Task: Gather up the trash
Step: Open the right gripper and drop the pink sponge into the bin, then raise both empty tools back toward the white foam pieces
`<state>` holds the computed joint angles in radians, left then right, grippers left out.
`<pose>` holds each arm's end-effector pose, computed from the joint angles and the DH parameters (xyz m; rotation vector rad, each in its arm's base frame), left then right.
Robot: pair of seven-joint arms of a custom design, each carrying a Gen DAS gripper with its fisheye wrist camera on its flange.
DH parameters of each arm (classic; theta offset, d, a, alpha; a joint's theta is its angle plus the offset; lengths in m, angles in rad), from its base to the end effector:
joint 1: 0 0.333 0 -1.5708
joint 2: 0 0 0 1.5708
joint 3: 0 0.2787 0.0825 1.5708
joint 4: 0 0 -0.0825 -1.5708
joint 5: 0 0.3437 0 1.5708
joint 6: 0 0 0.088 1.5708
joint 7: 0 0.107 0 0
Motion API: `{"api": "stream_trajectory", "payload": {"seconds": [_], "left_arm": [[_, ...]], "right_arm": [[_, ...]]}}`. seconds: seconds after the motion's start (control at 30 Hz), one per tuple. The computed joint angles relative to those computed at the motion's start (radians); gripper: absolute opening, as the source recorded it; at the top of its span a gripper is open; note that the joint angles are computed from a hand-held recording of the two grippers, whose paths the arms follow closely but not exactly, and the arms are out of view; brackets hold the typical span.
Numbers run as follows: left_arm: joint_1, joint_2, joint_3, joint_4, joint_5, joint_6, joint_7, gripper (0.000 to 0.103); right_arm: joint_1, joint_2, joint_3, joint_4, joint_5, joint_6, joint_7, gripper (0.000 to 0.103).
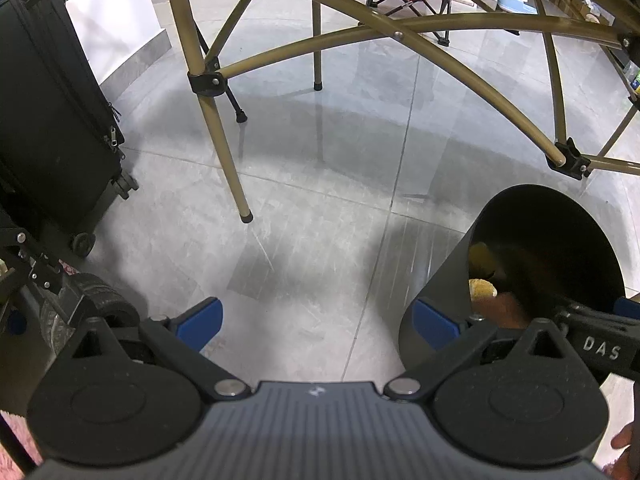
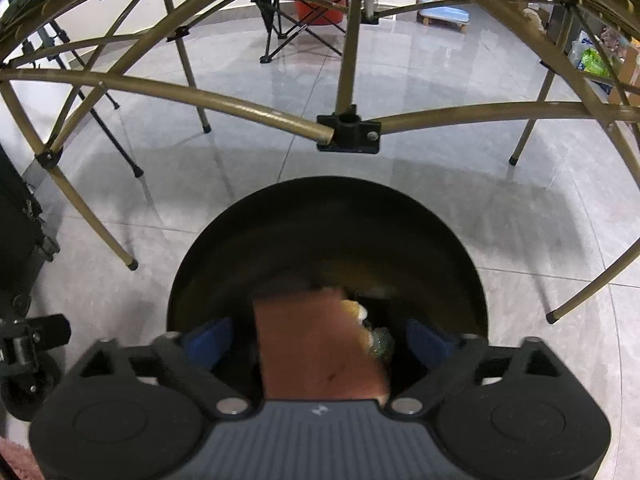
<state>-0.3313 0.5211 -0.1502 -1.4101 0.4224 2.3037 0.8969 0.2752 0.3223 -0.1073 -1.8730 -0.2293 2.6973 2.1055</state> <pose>0.6175 -0.2901 0.4261 -1.9437 1.9387 -0.4293 0.6107 0.1165 0.3858 -1.7515 2.0787 -0.5192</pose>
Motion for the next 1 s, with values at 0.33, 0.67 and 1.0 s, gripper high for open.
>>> {"api": "stream_trajectory", "payload": {"seconds": [0.33, 0.67, 1.0], "left_arm": [[-0.001, -0.003, 0.0, -0.004, 0.001, 0.005, 0.0, 0.103], [-0.002, -0.028, 0.0, -0.037, 0.012, 0.038, -0.013, 0.103], [-0.013, -0.084, 0.014, -0.106, 0.088, 0.119, -0.077, 0.103]], "right_arm": [[-0.002, -0.01, -0.005, -0.015, -0.002, 0.017, 0.014, 0.103], [-0.003, -0.042, -0.008, -0.042, -0.026, 0.02, 0.038, 0.103], [-0.013, -0.113, -0.009, -0.114, -0.085, 0.082, 0.093, 0.103]]}}
